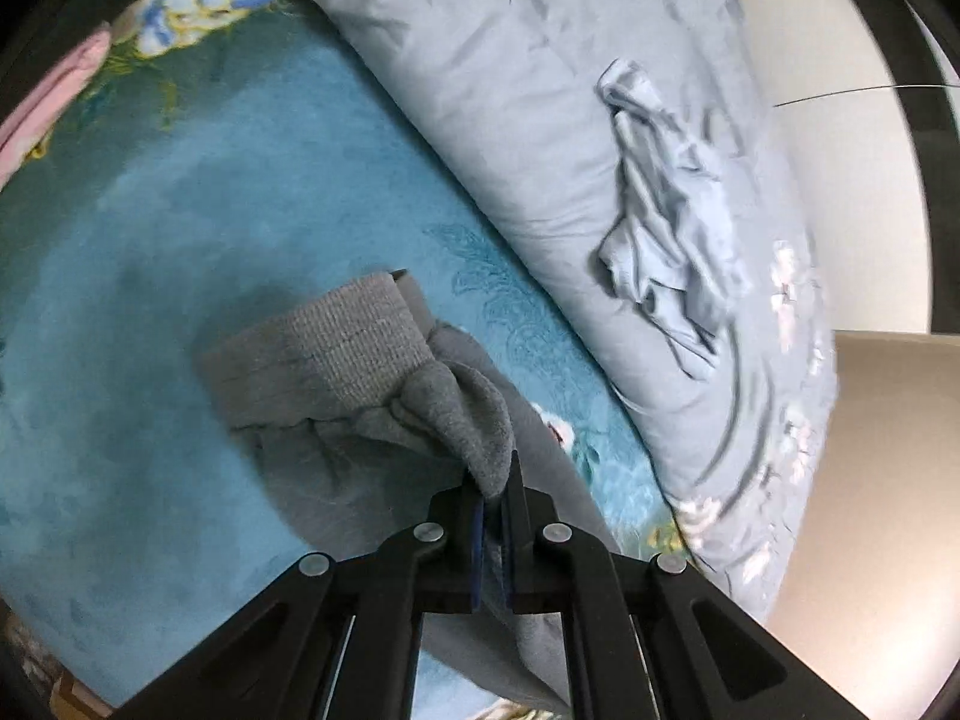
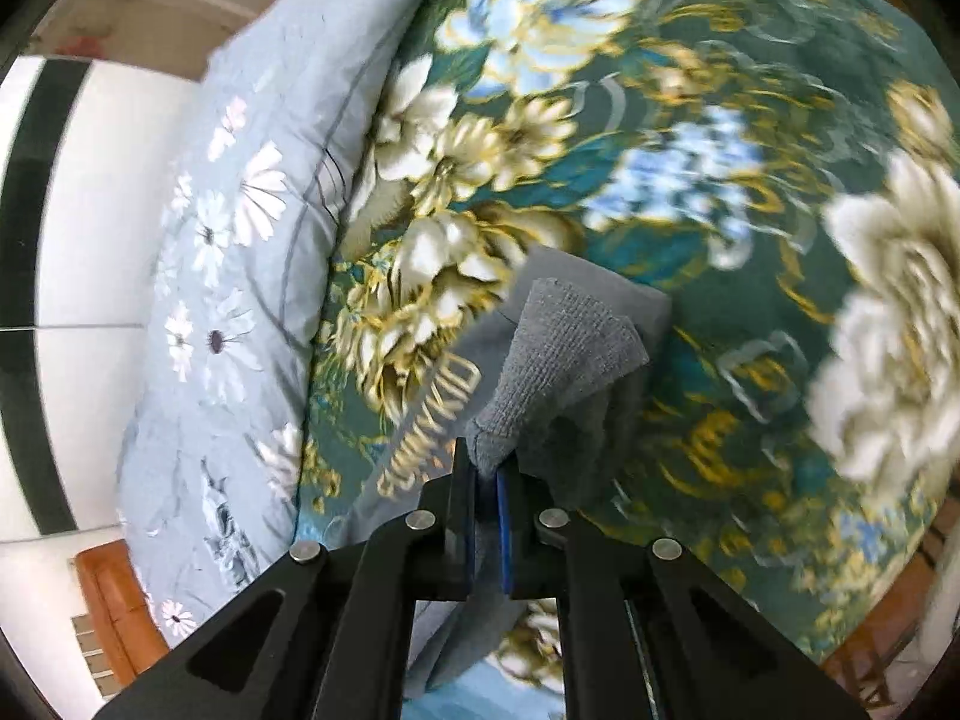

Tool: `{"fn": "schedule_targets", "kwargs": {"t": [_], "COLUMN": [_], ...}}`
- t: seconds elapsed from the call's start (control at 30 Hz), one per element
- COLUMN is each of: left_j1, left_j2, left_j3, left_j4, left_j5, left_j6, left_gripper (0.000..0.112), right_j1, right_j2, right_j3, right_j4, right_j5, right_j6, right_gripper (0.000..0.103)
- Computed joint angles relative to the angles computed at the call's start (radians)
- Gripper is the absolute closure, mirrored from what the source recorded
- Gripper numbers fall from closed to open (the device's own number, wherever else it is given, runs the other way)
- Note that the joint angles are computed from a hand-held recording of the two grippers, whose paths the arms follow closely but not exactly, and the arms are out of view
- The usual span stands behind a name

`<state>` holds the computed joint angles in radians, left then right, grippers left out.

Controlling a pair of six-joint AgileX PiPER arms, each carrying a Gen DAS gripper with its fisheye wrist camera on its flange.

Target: Fold clothes

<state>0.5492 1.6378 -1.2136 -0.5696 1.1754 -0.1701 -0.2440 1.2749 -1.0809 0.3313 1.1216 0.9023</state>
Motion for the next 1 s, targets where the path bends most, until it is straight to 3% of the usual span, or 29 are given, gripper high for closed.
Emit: {"fn": "schedule_targets", "kwargs": {"t": [0.23, 0.5, 0.57, 0.63, 0.73, 0.8, 0.87, 1.0], "left_j1": [-0.105, -0.131, -0.121, -0.111, -0.089, -0.059, -0.024, 0.065], "left_j2": [0.177, 0.294, 0.295, 0.292, 0.273, 0.228, 0.173, 0.037], "left_j3": [-0.111, -0.174, -0.172, -0.174, -0.188, -0.173, -0.149, -0.031], "left_j4": [0.055, 0.03, -0.023, -0.072, -0.123, -0.134, -0.13, -0.022], "left_j5": [-0.089, -0.154, -0.161, -0.159, -0.121, -0.111, -0.112, -0.139], "left_j6": [-0.114, -0.121, -0.071, -0.016, 0.069, 0.109, 0.138, 0.158], "left_gripper": [0.107, 0.104, 0.098, 0.079, 0.069, 0.066, 0.058, 0.049], "right_j1": [-0.02, -0.013, -0.006, 0.002, 0.014, 0.023, 0.035, 0.062], "right_j2": [0.307, 0.414, 0.423, 0.431, 0.431, 0.407, 0.378, 0.303], "right_j3": [-0.137, -0.15, -0.152, -0.156, -0.17, -0.173, -0.179, -0.185], "right_j4": [0.014, 0.025, 0.022, 0.017, 0.009, 0.005, -0.005, -0.034], "right_j5": [-0.039, -0.1, -0.108, -0.113, -0.103, -0.113, -0.125, -0.141], "right_j6": [-0.058, -0.08, -0.082, -0.084, -0.09, -0.099, -0.106, -0.117], "right_gripper": [0.098, 0.097, 0.095, 0.094, 0.093, 0.08, 0.049, 0.044]}}
